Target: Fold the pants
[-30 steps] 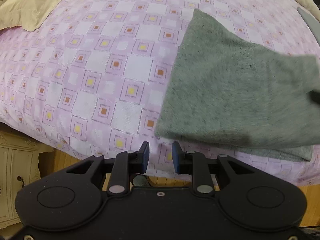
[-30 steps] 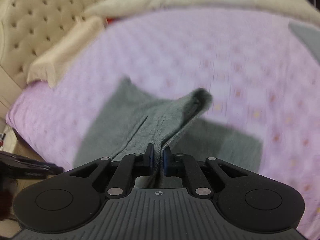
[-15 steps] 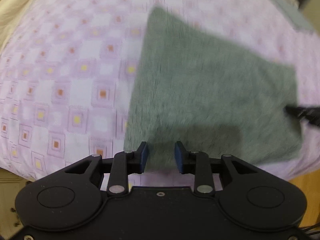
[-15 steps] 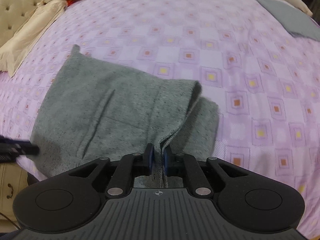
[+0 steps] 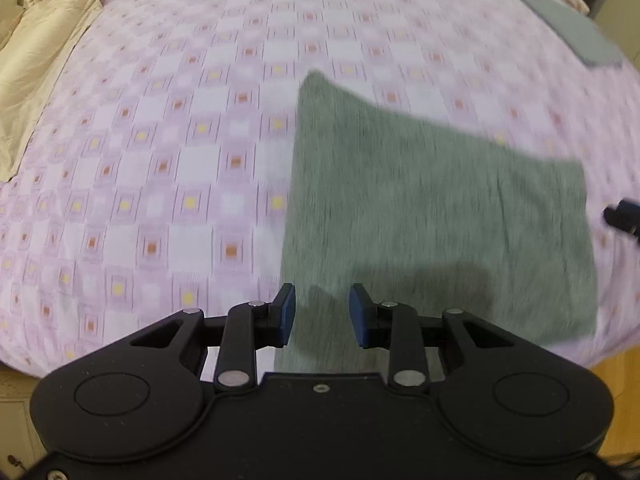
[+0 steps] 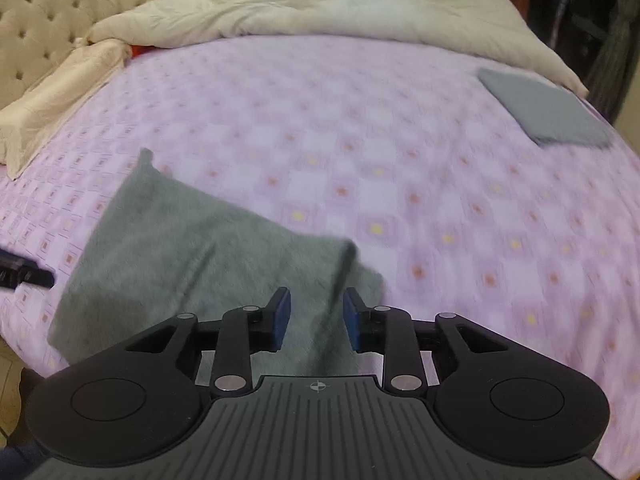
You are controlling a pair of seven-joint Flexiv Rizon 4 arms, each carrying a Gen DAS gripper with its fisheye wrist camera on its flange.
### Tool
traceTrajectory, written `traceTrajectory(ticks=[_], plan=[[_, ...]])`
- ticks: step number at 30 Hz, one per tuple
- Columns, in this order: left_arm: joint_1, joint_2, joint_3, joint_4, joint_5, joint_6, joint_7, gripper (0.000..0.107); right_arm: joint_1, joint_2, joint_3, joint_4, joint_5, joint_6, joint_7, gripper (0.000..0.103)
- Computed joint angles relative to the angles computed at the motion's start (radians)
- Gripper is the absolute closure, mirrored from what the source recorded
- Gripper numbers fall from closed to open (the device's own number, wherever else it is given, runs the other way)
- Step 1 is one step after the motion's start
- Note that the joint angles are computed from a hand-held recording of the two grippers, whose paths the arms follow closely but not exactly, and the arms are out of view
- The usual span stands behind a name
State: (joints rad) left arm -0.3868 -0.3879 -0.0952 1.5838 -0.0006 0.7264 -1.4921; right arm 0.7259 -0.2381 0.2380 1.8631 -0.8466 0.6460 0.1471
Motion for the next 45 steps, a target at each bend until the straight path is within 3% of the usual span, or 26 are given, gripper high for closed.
traceTrajectory(ticks=[9, 15, 19, 23, 26, 31, 39, 45], plan=[[-0.037, -0.224, 0.006, -0.312, 0.04, -0.082, 0.049, 0.067, -0.004, -0.115, -0.048, -0.126, 0.062, 0.052, -0.099, 0.074], [-0.045, -0.399, 0.032, -0.561, 0.015, -0.218, 0.054, 0.066, 0.012, -0.16, -0.057, -0.187, 0.163, -0.024, -0.124, 0.074], [-0.039, -0.52, 0.04, -0.74, -0.018, -0.335, 0.038, 0.056, 0.01, -0.163, -0.06, -0.181, 0.2, -0.031, -0.113, 0.07], [-0.042, -0.563, 0.043, -0.796, -0.026, -0.332, 0.059, 0.049, 0.017, -0.182, -0.064, -0.216, 0.225, -0.079, -0.121, 0.059], [-0.049, -0.57, 0.047, -0.81, -0.021, -0.332, 0.082, 0.047, 0.017, -0.183, -0.068, -0.21, 0.234, -0.071, -0.084, 0.057], [-0.049, -0.496, 0.046, -0.701, -0.016, -0.266, 0.09, 0.049, 0.01, -0.158, -0.065, -0.16, 0.213, -0.025, -0.069, 0.052], [-0.007, -0.271, 0.014, -0.342, -0.056, -0.174, 0.12, 0.05, 0.003, -0.113, -0.032, -0.094, 0.241, -0.005, -0.058, 0.037], [-0.002, -0.127, 0.008, -0.107, -0.044, -0.128, 0.143, 0.048, 0.002, -0.077, -0.025, -0.013, 0.225, 0.072, 0.067, 0.029]])
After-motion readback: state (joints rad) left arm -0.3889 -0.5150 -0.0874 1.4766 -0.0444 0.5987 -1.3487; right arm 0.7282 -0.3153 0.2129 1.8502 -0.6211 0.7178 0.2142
